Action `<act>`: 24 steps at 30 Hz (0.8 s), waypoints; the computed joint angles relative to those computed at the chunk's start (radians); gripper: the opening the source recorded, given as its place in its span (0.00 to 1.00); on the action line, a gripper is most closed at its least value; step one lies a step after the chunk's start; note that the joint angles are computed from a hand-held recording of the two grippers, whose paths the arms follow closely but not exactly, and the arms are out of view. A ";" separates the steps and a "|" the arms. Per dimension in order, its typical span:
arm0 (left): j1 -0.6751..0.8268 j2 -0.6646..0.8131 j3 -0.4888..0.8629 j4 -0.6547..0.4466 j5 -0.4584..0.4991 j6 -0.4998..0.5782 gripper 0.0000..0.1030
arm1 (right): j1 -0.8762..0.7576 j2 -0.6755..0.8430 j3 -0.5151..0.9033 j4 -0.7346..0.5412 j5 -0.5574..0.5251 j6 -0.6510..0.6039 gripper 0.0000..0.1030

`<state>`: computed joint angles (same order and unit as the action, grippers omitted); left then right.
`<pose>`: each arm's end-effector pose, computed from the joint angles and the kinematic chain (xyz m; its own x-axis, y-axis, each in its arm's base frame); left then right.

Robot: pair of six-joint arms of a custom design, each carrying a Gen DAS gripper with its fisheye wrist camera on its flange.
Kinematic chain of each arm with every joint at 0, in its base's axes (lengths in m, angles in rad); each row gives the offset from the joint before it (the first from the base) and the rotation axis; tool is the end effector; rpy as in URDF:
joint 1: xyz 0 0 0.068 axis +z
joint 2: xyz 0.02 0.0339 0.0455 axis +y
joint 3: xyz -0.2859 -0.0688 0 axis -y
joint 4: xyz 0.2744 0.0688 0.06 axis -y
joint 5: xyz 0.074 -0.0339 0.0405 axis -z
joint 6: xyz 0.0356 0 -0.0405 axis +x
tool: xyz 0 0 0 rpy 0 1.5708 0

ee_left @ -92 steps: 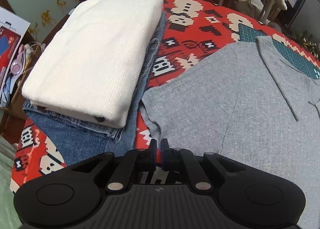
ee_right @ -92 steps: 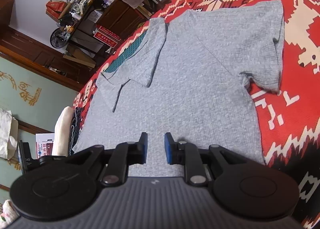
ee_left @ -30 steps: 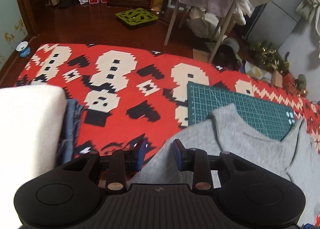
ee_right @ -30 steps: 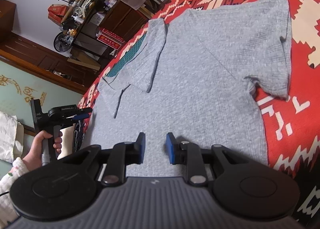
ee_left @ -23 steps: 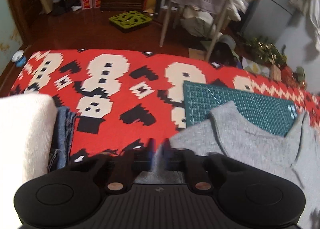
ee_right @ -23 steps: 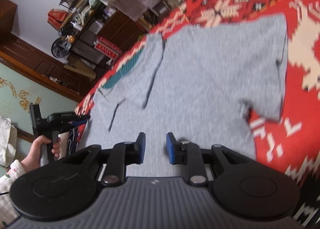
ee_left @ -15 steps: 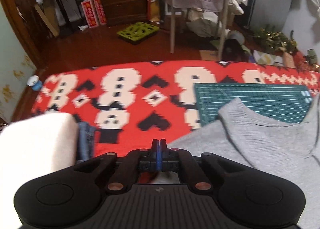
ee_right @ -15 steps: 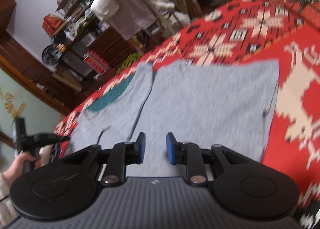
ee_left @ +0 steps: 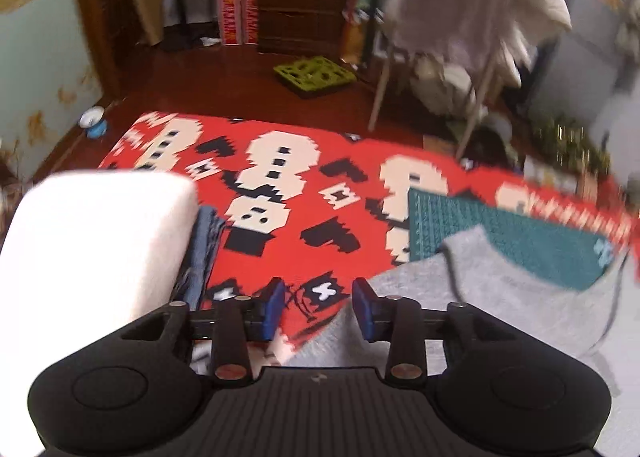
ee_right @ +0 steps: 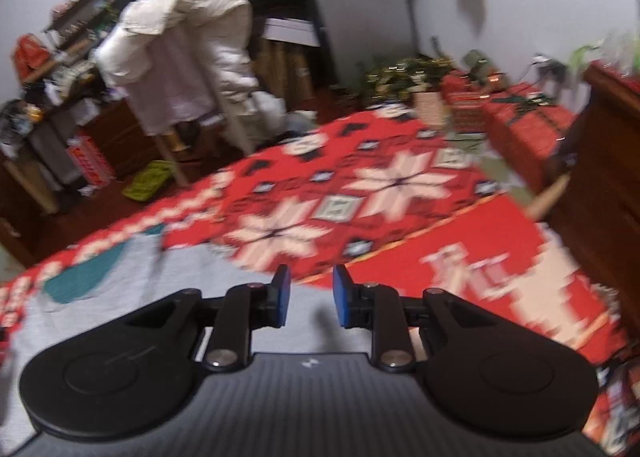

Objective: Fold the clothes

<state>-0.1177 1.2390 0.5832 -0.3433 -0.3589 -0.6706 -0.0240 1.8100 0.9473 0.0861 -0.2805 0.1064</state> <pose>0.2388 -0.0156 0.1738 -0.6054 -0.5143 -0.6075 -0.5807 0.8073 -0.1048 0.3891 0.0005 0.1460 -0.7152 0.1192 -0.6887 -0.0990 0.9581 0.2687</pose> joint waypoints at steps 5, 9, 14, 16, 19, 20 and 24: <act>-0.108 -0.202 -0.063 -0.081 0.035 -0.263 0.50 | -0.071 0.085 0.090 -0.092 0.001 -0.014 0.26; -0.253 -0.279 -0.085 -0.166 -0.001 -0.434 0.51 | -0.061 0.115 0.100 -0.106 0.013 -0.050 0.28; -0.347 -0.309 -0.113 -0.237 -0.058 -0.559 0.51 | -0.006 0.112 0.076 -0.063 0.119 -0.121 0.13; -0.353 -0.301 -0.120 -0.240 -0.066 -0.549 0.49 | 0.003 0.103 0.068 -0.062 0.129 -0.127 0.02; -0.350 -0.279 -0.121 -0.223 -0.082 -0.485 0.48 | 0.005 0.099 0.051 -0.019 0.180 -0.087 0.01; -0.342 -0.281 -0.125 -0.209 -0.080 -0.466 0.48 | 0.001 0.101 0.052 -0.014 0.189 -0.073 0.01; -0.300 -0.278 -0.132 -0.157 -0.053 -0.393 0.48 | -0.002 0.103 0.053 -0.023 0.201 -0.059 0.03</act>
